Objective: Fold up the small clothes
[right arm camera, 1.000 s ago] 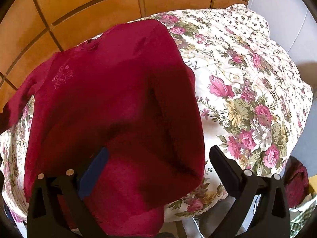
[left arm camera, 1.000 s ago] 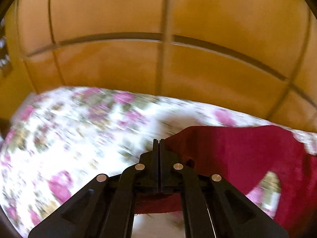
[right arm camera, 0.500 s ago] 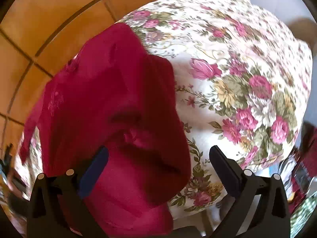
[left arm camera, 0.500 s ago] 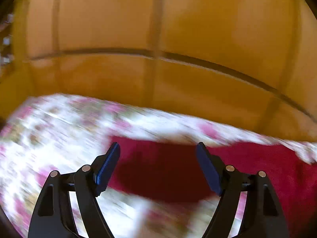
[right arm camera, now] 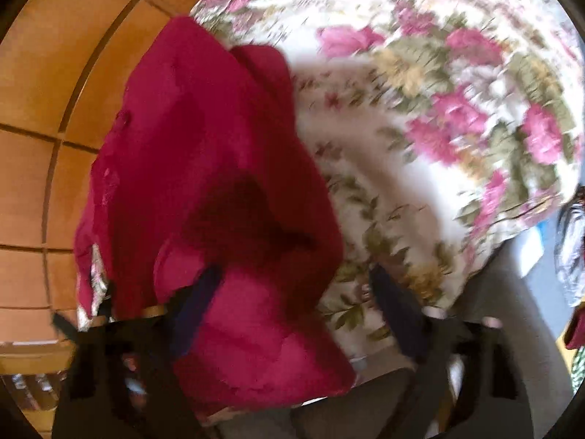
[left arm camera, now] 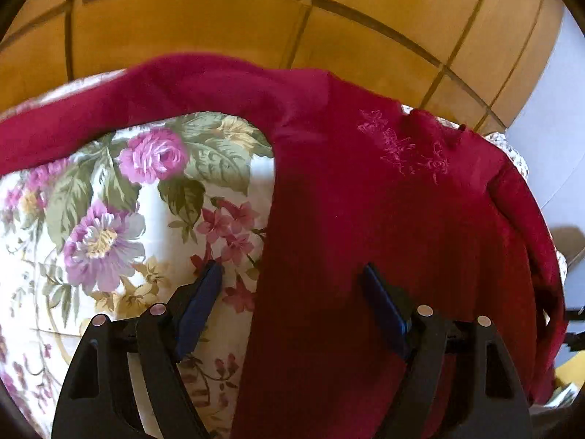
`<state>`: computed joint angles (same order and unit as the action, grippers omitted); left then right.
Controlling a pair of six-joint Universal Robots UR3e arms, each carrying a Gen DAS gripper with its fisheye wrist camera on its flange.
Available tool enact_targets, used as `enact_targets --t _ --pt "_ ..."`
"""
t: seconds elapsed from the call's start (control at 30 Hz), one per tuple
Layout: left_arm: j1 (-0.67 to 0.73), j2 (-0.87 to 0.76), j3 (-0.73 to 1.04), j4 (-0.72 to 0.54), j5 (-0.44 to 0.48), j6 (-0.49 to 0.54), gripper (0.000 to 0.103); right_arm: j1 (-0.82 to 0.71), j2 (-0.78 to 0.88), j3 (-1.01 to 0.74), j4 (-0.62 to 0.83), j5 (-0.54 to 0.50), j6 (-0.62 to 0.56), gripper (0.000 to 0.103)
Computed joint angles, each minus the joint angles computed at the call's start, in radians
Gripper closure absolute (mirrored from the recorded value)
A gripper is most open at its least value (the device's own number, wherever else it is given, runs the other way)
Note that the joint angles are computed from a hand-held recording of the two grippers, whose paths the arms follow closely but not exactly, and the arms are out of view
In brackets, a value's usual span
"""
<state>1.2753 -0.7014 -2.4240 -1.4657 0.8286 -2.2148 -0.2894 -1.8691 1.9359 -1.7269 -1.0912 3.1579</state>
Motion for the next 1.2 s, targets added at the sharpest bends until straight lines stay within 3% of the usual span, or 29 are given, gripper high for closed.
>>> enact_targets --t 0.13,0.2,0.27,0.4,0.47,0.53,0.63,0.67,0.77,0.83,1.0,1.1,1.2 --pt "0.085 0.027 0.028 -0.149 -0.034 0.102 0.021 0.031 0.049 -0.054 -0.040 -0.007 -0.014 0.082" --pt "0.070 -0.004 0.020 -0.090 -0.035 0.078 0.021 0.055 0.057 -0.090 -0.112 -0.086 -0.009 0.088" --pt "0.067 -0.005 0.029 -0.086 -0.033 0.074 0.021 0.077 0.065 -0.128 -0.205 -0.224 0.003 0.089" --pt "0.102 0.080 0.013 -0.179 -0.031 0.124 0.021 0.060 0.140 -0.186 -0.339 -0.380 0.007 0.089" --pt "0.096 0.075 0.013 -0.168 -0.029 0.116 0.020 0.077 0.214 -0.218 -0.450 -0.501 -0.003 0.090" --pt "0.022 0.057 -0.025 -0.033 -0.017 0.016 0.020 0.063 0.258 -0.210 -0.563 -0.571 -0.042 0.090" --pt "-0.043 0.028 -0.055 0.093 0.006 -0.059 0.017 0.066 0.330 -0.199 -0.730 -0.664 -0.091 0.088" --pt "-0.071 0.016 -0.066 0.147 0.020 -0.088 0.015 0.062 0.365 -0.211 -0.770 -0.695 -0.118 0.081" --pt "-0.145 -0.044 -0.087 0.293 0.051 -0.163 0.012 0.092 0.452 -0.198 -0.896 -0.889 -0.159 0.024" --pt "-0.170 -0.079 -0.092 0.348 0.058 -0.189 0.011 0.060 0.454 -0.176 -0.919 -0.919 -0.184 0.017" --pt "-0.170 -0.103 -0.094 0.360 0.041 -0.192 0.010 -0.026 0.328 -0.146 -0.825 -0.851 -0.109 0.012" --pt "-0.140 -0.081 -0.085 0.297 0.027 -0.154 0.010 -0.094 0.216 -0.150 -0.667 -0.632 -0.048 0.017" --pt "-0.118 -0.066 -0.072 0.245 0.022 -0.126 0.010 -0.137 0.126 -0.174 -0.437 -0.378 -0.046 0.034"
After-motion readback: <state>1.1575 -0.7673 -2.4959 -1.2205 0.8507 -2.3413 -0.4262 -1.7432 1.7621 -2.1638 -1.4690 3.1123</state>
